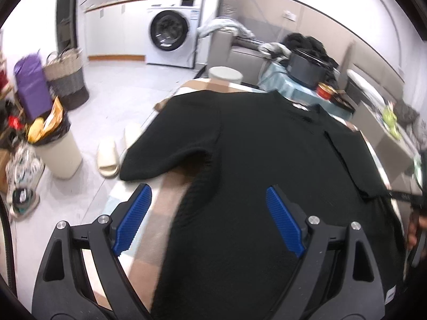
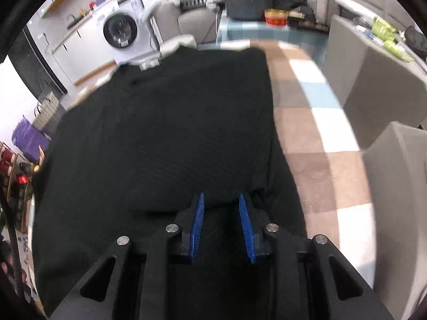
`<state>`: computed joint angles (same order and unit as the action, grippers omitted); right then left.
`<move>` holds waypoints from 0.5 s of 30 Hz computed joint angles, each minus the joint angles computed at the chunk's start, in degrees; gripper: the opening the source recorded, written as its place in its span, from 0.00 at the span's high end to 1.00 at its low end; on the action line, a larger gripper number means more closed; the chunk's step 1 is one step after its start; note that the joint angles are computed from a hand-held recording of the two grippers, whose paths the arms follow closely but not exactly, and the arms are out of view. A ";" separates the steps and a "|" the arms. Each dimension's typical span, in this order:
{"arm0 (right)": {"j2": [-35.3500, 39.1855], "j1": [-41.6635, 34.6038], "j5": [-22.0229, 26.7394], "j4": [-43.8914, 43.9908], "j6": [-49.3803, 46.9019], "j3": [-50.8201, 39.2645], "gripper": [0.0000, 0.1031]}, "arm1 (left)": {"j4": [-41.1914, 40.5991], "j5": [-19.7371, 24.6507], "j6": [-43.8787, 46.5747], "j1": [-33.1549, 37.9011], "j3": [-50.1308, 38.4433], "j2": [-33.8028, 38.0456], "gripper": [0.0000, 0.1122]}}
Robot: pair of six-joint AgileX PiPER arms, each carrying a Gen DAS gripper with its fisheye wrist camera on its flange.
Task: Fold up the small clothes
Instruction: 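Reach the left gripper to the other sleeve and close on it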
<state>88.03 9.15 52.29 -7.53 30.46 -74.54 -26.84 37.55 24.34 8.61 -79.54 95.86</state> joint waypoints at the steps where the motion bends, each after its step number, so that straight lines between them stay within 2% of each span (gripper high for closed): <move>1: -1.67 0.65 -0.59 -0.24 1.07 0.79 0.73 | -0.42 0.57 -0.55 1.24 -0.70 0.55 0.23; 3: -5.83 2.24 -2.66 -0.14 3.12 3.02 0.72 | -1.56 2.76 -1.88 3.91 -3.19 2.60 0.23; 5: -8.73 4.07 -3.51 -0.11 5.28 4.08 0.71 | -6.02 6.51 -1.23 7.26 -6.67 5.57 0.23; 11: -13.55 9.50 -7.02 -2.03 12.56 7.73 0.68 | -15.17 19.49 -4.51 14.03 -19.17 17.10 0.24; 13: -13.44 10.20 -7.36 -2.09 13.93 8.12 0.68 | -17.06 21.45 -5.74 15.06 -21.80 20.36 0.25; 15: -13.30 10.01 -7.75 -1.50 13.47 8.76 0.68 | -16.42 21.34 -8.17 14.37 -24.41 22.94 0.27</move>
